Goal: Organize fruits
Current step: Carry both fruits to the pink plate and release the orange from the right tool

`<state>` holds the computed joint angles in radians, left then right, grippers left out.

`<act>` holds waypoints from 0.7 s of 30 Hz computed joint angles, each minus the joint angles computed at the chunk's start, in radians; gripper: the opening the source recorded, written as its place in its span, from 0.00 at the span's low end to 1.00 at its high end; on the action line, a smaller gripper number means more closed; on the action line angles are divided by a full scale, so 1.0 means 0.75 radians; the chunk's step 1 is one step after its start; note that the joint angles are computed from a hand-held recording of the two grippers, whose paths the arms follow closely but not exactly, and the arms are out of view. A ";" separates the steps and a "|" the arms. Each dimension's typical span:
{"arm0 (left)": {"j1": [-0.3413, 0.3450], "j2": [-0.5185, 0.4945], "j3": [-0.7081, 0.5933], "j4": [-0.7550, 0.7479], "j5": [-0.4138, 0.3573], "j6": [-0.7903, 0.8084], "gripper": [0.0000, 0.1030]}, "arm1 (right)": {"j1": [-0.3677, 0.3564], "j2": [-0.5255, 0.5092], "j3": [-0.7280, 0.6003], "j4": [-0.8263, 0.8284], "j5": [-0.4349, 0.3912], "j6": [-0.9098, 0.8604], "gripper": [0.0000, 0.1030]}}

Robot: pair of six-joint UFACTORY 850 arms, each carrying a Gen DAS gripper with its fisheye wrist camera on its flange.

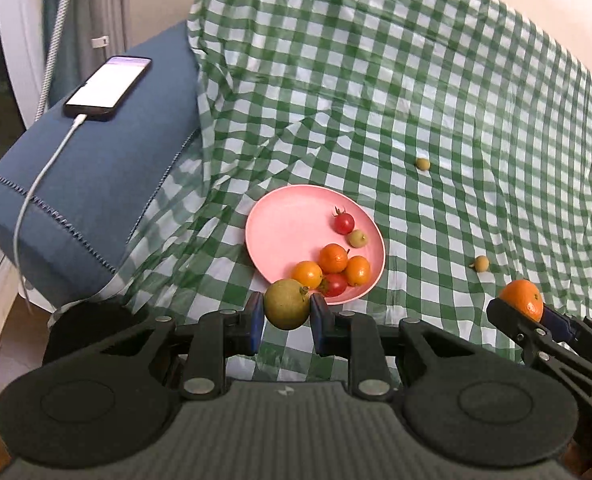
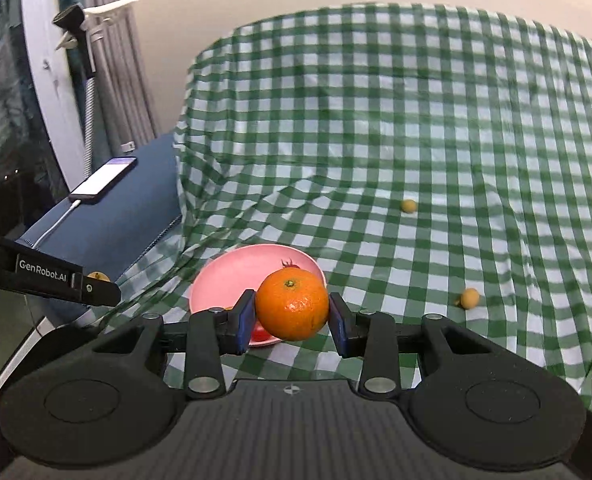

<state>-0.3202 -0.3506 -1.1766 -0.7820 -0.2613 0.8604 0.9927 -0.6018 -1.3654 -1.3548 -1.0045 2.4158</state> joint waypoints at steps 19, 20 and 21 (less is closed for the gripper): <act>0.032 -0.015 -0.008 -0.191 -0.010 0.164 0.26 | -0.019 -0.014 -0.018 0.055 0.039 -0.079 0.38; 0.029 -0.022 -0.015 -0.163 -0.008 0.134 0.26 | -0.023 -0.014 -0.017 0.058 0.046 -0.083 0.38; 0.026 -0.032 -0.025 -0.135 -0.009 0.106 0.26 | -0.029 -0.015 -0.017 0.061 0.056 -0.089 0.38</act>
